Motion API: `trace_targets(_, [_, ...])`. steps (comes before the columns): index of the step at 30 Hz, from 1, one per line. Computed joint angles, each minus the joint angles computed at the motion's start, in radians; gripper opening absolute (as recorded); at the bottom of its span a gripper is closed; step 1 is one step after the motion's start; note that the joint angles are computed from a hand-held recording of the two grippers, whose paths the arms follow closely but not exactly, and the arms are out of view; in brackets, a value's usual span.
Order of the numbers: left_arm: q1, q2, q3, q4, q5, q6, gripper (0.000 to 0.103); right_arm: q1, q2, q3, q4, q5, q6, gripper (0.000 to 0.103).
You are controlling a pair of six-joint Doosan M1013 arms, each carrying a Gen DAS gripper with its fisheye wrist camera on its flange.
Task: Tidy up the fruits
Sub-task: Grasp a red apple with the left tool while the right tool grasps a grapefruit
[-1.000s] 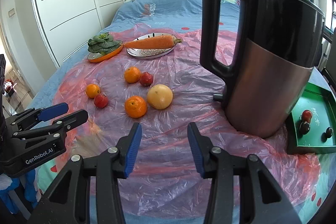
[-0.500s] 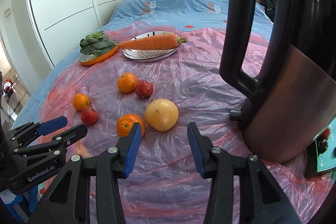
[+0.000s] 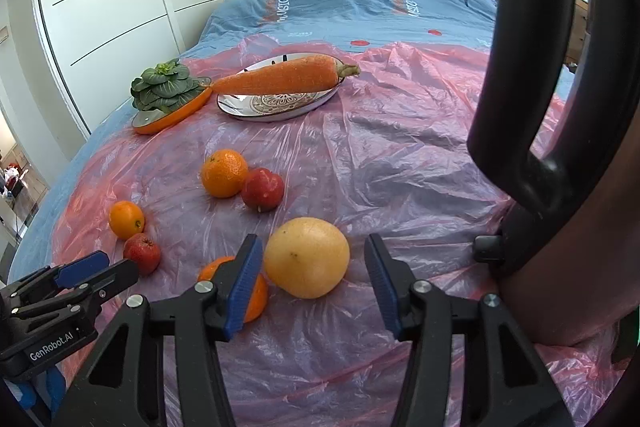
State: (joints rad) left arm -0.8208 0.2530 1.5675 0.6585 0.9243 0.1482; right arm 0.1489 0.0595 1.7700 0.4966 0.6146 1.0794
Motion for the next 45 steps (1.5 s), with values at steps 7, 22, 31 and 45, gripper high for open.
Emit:
trace_targets(7, [0.015, 0.016, -0.003, -0.014, -0.015, -0.022, 0.048, 0.0, 0.029, -0.012, 0.023, -0.002, -0.001, 0.1])
trace_targets(22, [0.036, 0.022, 0.004, -0.014, -0.04, -0.093, 0.048, 0.0, 0.05, -0.017, 0.071, 0.035, -0.045, 0.1])
trace_targets(31, [0.035, 0.035, -0.002, -0.005, -0.02, -0.089, 0.04, -0.008, 0.063, -0.021, 0.094, 0.068, -0.064, 0.097])
trace_targets(45, [0.028, 0.018, 0.006, 0.014, -0.021, -0.087, 0.031, -0.011, 0.038, -0.013, 0.131, 0.06, -0.113, 0.095])
